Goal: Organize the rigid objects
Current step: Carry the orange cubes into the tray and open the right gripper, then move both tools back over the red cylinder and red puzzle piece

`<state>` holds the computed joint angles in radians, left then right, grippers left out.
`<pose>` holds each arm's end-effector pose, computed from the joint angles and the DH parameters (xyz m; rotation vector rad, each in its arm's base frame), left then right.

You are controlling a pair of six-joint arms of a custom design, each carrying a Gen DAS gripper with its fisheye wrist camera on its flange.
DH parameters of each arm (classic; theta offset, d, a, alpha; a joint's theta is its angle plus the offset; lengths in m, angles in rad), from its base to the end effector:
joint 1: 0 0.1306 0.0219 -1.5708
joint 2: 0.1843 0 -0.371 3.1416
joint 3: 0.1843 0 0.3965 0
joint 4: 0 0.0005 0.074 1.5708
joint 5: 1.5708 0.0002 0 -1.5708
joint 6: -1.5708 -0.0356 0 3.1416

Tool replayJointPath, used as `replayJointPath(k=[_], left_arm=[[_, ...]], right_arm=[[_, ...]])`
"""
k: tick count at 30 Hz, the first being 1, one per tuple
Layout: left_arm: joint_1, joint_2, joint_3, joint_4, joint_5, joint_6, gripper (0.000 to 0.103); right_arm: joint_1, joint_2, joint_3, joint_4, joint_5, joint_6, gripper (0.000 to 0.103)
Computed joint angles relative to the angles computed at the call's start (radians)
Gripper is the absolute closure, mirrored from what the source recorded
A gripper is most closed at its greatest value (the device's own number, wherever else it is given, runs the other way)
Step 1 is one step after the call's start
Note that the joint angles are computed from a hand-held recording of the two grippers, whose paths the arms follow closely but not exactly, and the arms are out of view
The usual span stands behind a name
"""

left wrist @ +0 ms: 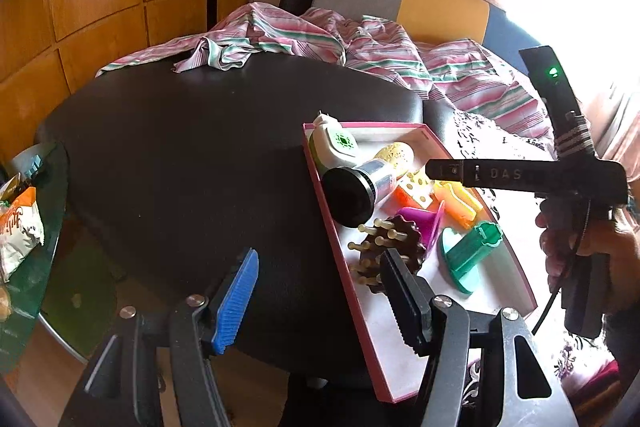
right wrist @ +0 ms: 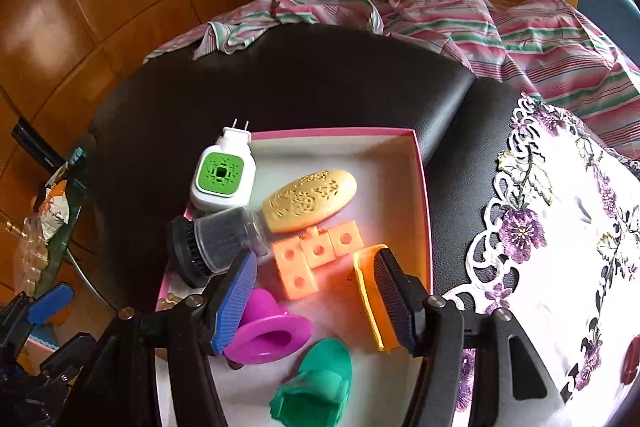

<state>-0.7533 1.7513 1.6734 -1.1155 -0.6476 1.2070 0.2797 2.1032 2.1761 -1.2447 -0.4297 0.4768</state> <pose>0.4426 -0.3863 0.3511 -0.6903 2.3060 0.0679 0.6710 0.2076 0.3411 -1.0906 2.4269 0.5243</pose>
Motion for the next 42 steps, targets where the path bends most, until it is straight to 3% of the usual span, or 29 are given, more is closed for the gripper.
replayJointPath(k=[21, 29, 42], left_arm=[[-0.027, 0.039, 0.082, -0.045, -0.038, -0.045, 0.039], [-0.035, 0.070, 0.136, -0.059, -0.042, -0.084, 0.039], [-0.042, 0.152, 0.274, -0.055, -0.038, -0.215, 0.037]], right_arm=[[-0.062, -0.167, -0.214, 0.193, -0.036, -0.032, 0.041], [-0.105, -0.194, -0.244, 0.216, -0.050, -0.030, 0.041], [-0.205, -0.185, -0.236, 0.229, -0.021, -0.039, 0.041]])
